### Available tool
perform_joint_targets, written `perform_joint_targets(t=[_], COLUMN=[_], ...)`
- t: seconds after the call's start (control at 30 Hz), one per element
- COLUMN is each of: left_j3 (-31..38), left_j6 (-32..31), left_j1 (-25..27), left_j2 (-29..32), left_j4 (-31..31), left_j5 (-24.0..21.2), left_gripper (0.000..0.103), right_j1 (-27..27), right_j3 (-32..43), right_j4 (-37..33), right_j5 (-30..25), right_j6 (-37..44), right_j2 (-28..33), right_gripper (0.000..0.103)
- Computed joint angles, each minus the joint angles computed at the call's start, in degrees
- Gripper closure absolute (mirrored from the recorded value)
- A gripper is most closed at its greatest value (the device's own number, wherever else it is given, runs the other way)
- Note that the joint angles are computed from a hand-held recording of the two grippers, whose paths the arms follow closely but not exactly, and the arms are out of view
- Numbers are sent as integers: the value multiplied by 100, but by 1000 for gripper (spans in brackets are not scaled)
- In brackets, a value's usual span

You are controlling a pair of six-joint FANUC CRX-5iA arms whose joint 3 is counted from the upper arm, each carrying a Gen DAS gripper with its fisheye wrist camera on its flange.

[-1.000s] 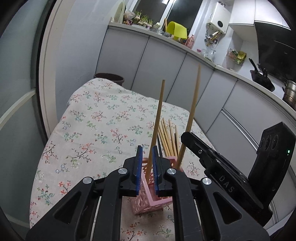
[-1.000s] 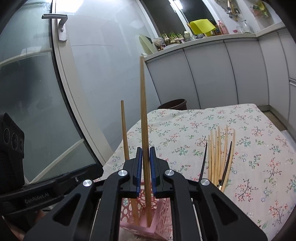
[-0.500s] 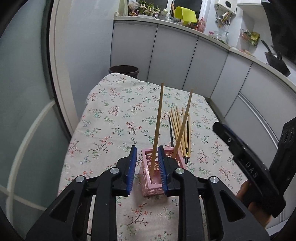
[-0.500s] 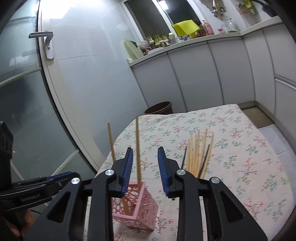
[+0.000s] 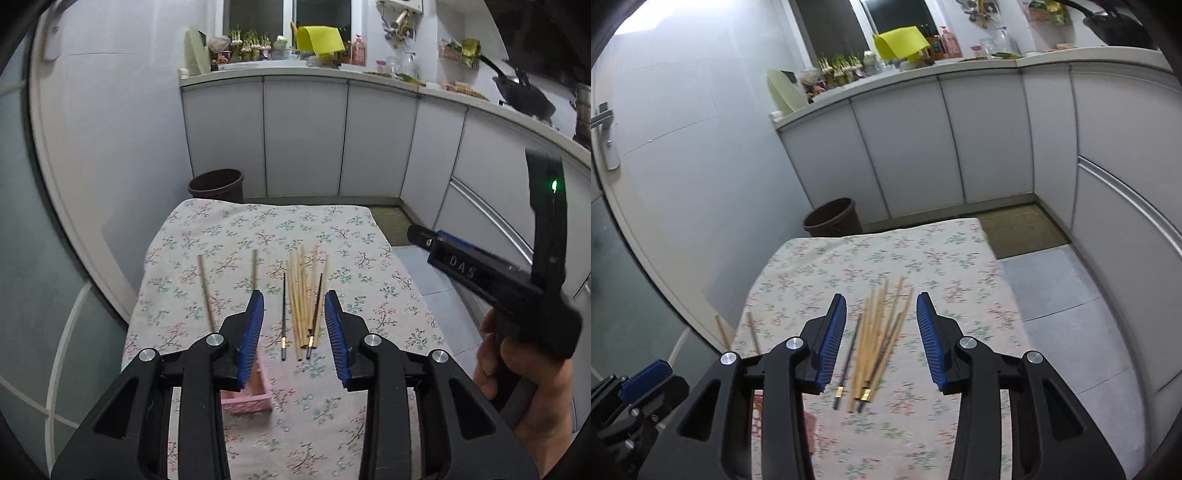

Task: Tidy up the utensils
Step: 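Move both open tools back over the chopstick pile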

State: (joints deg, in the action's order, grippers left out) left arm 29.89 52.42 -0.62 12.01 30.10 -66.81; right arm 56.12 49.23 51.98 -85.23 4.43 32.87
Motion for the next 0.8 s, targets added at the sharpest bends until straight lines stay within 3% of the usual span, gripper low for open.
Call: perform_joint_targets(t=[0.1,0.33,0.5,0.8], left_j3=[192,660,907,1903], left_j6=[404,1143,1511,2010], left_j1=[-389,-1050,-1408,-1776], left_j2=[154,595,912,2004], left_j4=[-462,-1401,-1900,-2635], left_j5=[101,223,430,209], left_gripper=[70,70,70,70], right_j1=[-140,-550,-787,-1175], right_j3=[-148,-1481,-1940,-2756], right_j4=[-303,-845,-1015,-1338], right_j5=[-115,467,733,1443], right_j6=[225,108,243,-43], right_j2=[-191,-995,-1209,-1473], right_gripper=[62,61,61,61])
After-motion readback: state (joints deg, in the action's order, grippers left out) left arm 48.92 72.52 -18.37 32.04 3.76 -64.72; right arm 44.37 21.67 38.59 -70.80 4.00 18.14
